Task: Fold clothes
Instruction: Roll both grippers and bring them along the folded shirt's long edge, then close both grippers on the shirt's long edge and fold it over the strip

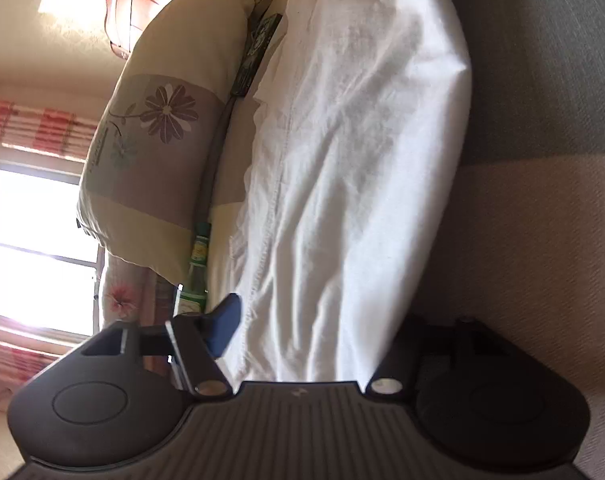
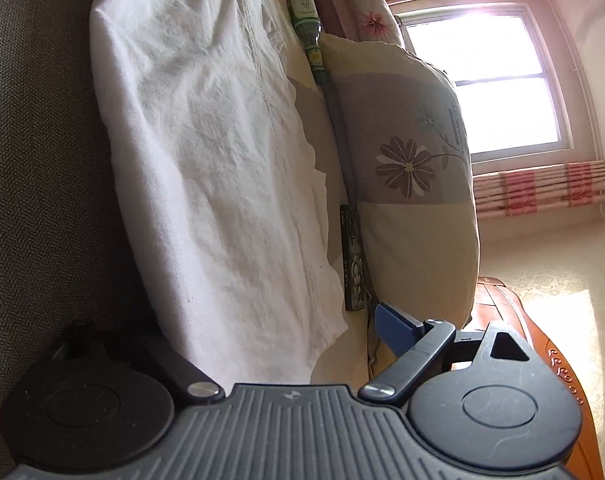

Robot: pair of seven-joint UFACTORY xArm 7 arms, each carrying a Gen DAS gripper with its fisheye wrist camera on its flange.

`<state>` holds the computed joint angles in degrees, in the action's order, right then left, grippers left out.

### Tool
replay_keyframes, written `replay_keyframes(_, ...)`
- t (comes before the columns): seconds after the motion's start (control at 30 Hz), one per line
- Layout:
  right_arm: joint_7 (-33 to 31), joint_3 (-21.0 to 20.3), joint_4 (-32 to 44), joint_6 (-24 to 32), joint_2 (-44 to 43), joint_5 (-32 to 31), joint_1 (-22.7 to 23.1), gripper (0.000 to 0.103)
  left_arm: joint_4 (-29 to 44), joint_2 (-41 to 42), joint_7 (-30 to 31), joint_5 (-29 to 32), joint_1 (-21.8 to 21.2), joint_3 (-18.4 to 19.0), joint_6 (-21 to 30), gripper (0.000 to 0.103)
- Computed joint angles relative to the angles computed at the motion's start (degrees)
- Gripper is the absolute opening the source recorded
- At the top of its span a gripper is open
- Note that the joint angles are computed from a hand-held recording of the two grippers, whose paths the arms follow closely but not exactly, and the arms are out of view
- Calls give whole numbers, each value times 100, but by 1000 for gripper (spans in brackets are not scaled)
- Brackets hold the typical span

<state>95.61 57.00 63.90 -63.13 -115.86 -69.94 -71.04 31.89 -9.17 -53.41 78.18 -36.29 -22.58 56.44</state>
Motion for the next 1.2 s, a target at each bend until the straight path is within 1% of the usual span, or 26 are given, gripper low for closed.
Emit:
replay_keyframes(0.03,6,15,-34,-15,1,35,9,89,-28,37,-55,39,-26,-38,27,30)
replay_keyframes(0.07,7,37,-75,-32,5,74,23,85,-19,112,-50,26,-57,-63,55,14)
replay_keyframes(0.1,2,69,-136,-54,8,123,51,83,6,200,-27,-7,-92,-75,78,6)
replay_keyframes(0.13,-6,110,-210,-74,8,175,90,79,30,290,-41,5,-130,-92,155,0)
replay_keyframes(0.17,-18,156,-283,-87,8,223,138,73,54,383,-85,53,-176,-109,278,0)
replay_keyframes(0.2,-36,205,-352,-92,4,266,196,69,50,388,-100,45,-210,-81,286,0)
replay_keyframes(0.27,-62,301,-426,-87,12,293,301,50,-8,269,-111,-17,-219,9,128,0)
replay_keyframes(0.3,-70,343,-415,-88,22,266,342,45,-22,248,-133,3,-211,26,96,0)
replay_keyframes(0.33,-73,378,-401,-95,27,239,379,32,-17,252,-117,5,-208,27,104,0)
replay_keyframes(0.37,-105,405,-361,-118,33,209,395,18,-1,267,-83,-7,-209,24,124,0)
replay_keyframes(0.4,-140,412,-296,-123,15,167,395,10,10,272,-58,-19,-210,25,137,0)
replay_keyframes(0.43,-124,403,-244,-88,-48,119,408,8,16,268,-41,-31,-209,29,141,0)
replay_keyframes(0.5,-51,365,-166,-119,-41,85,356,8,17,243,-19,-24,-191,51,115,0)
replay_keyframes(0.63,-74,312,-155,-244,37,203,228,7,-7,96,56,-138,-130,87,-11,0)
replay_keyframes(0.67,-101,290,-131,-273,69,209,185,6,-4,50,15,-178,-116,72,10,7)
replay_keyframes(0.7,-115,268,-94,-316,134,206,126,6,-5,-9,0,-211,-101,60,33,9)
replay_keyframes(0.8,-179,138,-99,-286,171,214,55,5,-6,-214,39,-290,-43,14,119,7)
replay_keyframes(0.93,-172,-26,-123,-180,381,144,30,5,-25,-523,303,-476,-14,-95,205,4)
replay_keyframes(1.0,-210,-44,-212,-126,478,147,84,5,-30,-632,420,-657,0,-159,248,3)
replay_keyframes(1.13,-223,-12,-343,-187,801,-62,282,5,-91,-925,632,-1028,-101,-384,388,3)
replay_keyframes(1.2,-366,6,-502,-248,903,-148,431,5,-132,-1098,785,-1278,-172,-482,402,3)
